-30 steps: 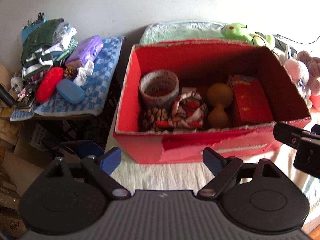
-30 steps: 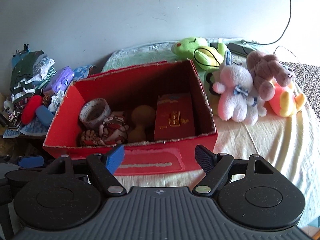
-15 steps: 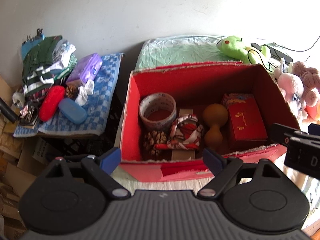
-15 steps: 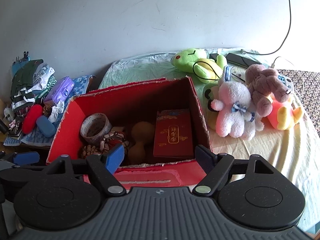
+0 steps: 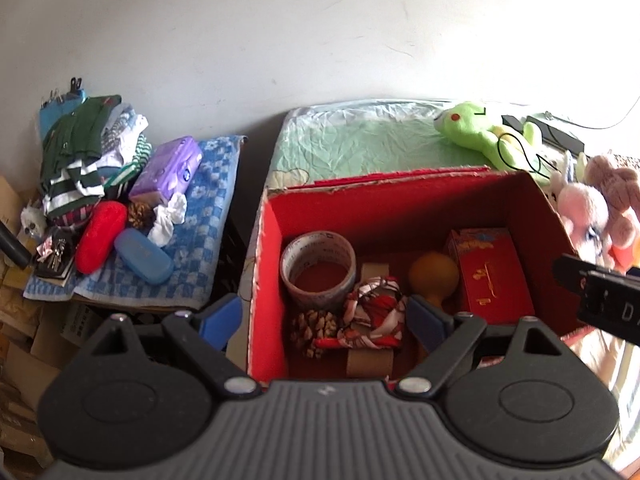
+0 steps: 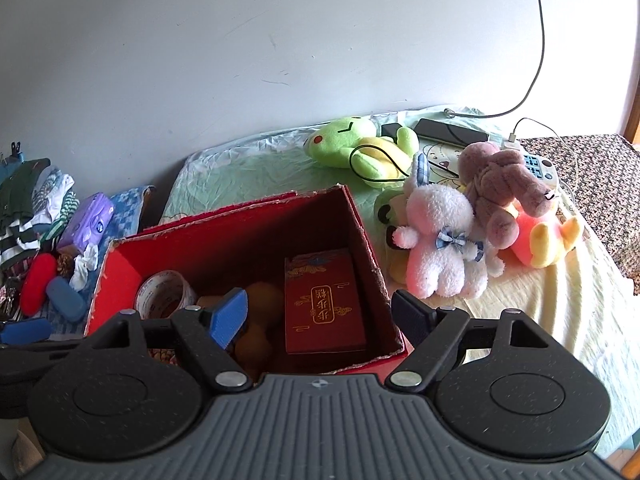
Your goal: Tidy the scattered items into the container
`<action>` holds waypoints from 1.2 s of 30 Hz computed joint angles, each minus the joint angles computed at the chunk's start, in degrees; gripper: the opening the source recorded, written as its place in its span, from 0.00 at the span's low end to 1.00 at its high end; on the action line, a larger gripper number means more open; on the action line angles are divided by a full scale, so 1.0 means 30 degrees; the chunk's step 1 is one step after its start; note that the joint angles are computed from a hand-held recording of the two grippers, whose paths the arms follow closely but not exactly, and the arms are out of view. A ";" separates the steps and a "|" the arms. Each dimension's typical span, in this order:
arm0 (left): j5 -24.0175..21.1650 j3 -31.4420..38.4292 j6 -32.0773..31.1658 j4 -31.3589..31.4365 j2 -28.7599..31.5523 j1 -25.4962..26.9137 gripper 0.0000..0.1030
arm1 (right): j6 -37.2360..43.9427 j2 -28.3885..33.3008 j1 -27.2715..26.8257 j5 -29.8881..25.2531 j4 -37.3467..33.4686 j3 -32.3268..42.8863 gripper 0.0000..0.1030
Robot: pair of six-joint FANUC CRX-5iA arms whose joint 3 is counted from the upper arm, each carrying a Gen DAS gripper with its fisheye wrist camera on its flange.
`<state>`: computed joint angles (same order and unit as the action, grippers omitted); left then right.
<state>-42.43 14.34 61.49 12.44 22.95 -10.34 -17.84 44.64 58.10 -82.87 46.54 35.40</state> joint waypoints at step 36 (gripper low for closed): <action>-0.4463 0.4574 0.3587 -0.2665 0.2956 -0.0934 0.85 | 0.4101 -0.0568 -0.1836 0.3933 -0.3954 -0.0195 0.79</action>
